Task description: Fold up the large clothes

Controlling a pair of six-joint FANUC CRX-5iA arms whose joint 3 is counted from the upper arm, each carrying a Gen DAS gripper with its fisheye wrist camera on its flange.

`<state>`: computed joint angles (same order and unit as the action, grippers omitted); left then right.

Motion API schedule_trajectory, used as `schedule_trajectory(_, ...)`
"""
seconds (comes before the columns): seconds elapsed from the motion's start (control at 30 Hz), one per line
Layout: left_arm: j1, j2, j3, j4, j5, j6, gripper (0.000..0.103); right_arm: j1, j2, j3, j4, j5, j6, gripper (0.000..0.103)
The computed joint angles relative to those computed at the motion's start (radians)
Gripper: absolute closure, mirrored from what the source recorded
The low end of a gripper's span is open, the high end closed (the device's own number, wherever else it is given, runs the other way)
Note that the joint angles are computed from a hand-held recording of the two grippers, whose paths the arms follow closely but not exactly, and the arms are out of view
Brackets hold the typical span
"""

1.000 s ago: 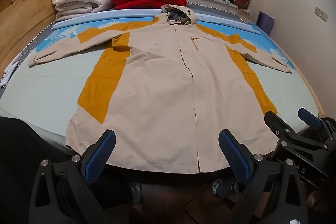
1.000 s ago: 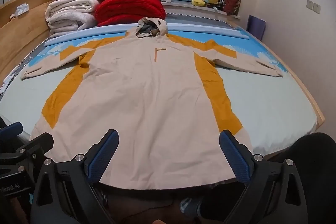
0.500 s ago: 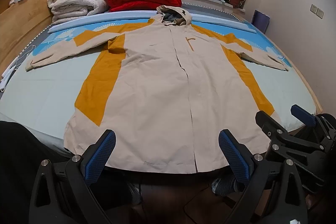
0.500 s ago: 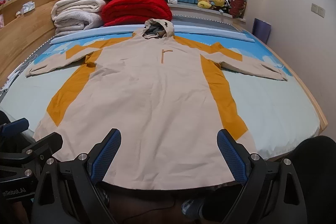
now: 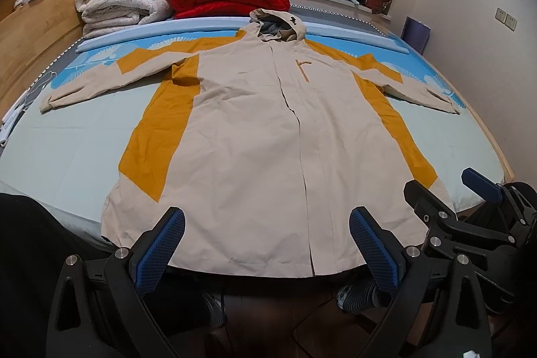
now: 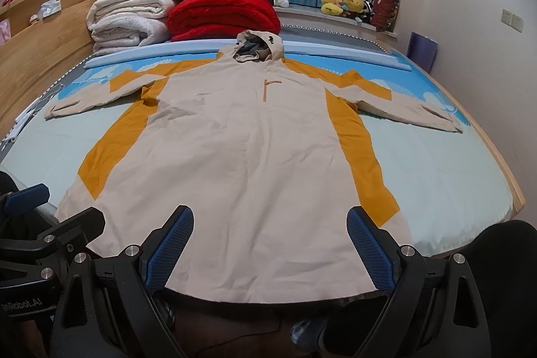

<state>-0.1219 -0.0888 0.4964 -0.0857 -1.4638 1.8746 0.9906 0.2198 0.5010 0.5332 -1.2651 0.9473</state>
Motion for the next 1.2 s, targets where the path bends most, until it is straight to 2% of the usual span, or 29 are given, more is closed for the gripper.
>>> schedule_trajectory(1.2,0.002,0.002,0.002,0.004,-0.002,0.002,0.007,0.004,-0.006,-0.016,0.009,0.008,-0.01,0.011)
